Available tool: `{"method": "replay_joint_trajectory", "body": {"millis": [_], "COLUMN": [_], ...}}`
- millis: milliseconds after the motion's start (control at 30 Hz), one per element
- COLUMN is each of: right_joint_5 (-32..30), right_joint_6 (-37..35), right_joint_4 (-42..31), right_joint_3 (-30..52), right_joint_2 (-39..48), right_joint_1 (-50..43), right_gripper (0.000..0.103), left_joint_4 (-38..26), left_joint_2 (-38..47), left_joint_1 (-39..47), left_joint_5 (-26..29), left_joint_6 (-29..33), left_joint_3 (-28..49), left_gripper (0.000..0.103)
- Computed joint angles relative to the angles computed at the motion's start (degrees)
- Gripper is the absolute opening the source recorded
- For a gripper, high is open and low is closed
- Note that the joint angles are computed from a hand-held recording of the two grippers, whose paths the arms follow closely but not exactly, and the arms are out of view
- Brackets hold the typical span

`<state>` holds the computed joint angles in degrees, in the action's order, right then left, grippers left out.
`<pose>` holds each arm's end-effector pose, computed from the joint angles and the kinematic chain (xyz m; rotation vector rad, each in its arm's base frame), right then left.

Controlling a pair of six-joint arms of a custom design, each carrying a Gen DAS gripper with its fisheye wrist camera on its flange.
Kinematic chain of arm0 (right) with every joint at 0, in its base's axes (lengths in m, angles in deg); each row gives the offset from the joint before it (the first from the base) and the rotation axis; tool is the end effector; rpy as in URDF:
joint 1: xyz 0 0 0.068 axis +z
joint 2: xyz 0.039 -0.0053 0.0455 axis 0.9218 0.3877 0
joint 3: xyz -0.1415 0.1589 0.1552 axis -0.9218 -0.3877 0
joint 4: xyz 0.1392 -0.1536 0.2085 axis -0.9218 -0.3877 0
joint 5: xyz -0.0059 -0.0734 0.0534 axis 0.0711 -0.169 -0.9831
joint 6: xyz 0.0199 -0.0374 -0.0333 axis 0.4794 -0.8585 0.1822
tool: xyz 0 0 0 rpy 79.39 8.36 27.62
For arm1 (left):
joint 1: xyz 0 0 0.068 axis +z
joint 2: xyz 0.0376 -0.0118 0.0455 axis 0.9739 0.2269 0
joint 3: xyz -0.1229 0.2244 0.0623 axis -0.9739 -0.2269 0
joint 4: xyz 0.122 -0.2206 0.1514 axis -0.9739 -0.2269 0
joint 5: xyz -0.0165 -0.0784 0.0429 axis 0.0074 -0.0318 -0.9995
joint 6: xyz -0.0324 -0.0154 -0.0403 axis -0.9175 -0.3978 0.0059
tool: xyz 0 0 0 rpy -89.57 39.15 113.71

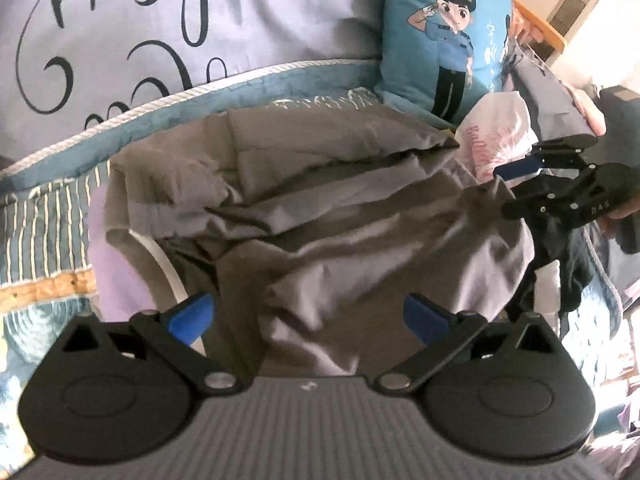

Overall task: Fold clothes
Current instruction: 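Release the shirt and move both grippers over the folded shirt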

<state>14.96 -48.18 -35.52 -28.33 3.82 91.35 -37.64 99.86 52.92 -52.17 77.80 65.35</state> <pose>0.1531 0.0627 0.2625 0.2877 2.5464 0.2004 0.3998 -0.1957 0.2336 1.2353 2.4273 -0.6610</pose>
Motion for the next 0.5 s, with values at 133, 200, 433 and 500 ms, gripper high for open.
{"method": "replay_joint_trajectory", "body": {"millis": [133,200,433,500], "right_joint_5": [-3.05,-4.43,-8.29,-8.88], "right_joint_6": [-5.06,-7.36,-11.68,-12.05], "right_joint_4": [0.57,0.81,0.91,0.81], "right_joint_3": [0.23,0.40,1.31,1.46], "right_joint_2": [1.25,2.04,4.09,4.69], "right_joint_1": [-2.99,-4.37,-7.71,-8.41], "right_gripper": [0.058,0.053,0.051,0.051], "left_joint_4": [-1.98,-3.24,-7.18,-7.74], "left_joint_2": [2.31,3.17,5.28,5.78], "left_joint_1": [-0.58,-0.40,0.27,0.34], "left_joint_5": [0.03,1.00,4.54,5.36], "left_joint_6": [3.33,3.95,5.66,5.02], "left_joint_3": [3.04,4.18,6.93,7.47], "left_gripper": [0.101,0.096,0.094,0.089]}}
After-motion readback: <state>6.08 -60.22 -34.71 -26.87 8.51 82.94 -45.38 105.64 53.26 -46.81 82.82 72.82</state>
